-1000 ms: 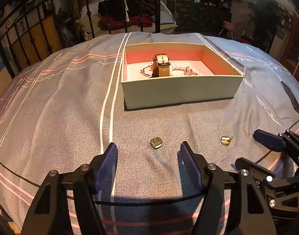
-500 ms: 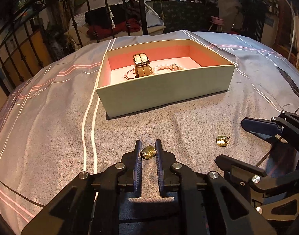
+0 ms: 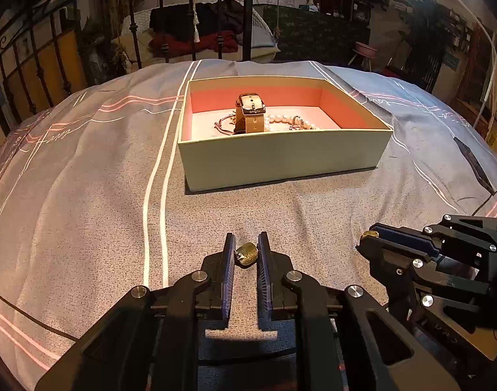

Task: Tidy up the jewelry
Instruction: 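Grasp the small gold square charm with the left tool while the right grasps another charm, then carry both charms into the box and open both tools to release them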

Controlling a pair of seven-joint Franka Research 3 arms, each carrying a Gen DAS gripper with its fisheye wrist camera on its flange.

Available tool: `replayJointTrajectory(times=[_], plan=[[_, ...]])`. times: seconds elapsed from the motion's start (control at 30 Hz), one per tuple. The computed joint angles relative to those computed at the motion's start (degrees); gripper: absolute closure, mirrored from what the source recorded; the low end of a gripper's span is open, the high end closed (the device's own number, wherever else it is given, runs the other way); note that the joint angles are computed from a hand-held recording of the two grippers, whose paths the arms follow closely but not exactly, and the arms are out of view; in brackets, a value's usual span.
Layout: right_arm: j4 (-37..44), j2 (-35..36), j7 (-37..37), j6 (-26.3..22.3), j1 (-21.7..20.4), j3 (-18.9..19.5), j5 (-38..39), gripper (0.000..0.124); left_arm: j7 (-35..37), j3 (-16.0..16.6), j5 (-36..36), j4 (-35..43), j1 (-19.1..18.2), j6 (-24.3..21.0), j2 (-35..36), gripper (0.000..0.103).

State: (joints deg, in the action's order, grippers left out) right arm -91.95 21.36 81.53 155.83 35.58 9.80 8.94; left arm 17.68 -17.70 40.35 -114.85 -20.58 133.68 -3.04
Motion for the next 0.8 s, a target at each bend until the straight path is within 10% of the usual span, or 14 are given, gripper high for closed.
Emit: replayJointTrajectory(times=[0.33, 0.8], plan=[[3.87, 1.05, -2.24, 0.80, -1.57, 0.96, 3.36, 0.113, 1.36, 0.73, 0.80, 4.06, 1.25, 0.31, 0.29, 0.089], [38.23, 20.05, 1.69, -13.74, 1.72, -3.29, -0.73, 0.113, 11.76, 5.00, -1.38, 26.79, 0.34, -3.39, 15.18, 0.089]])
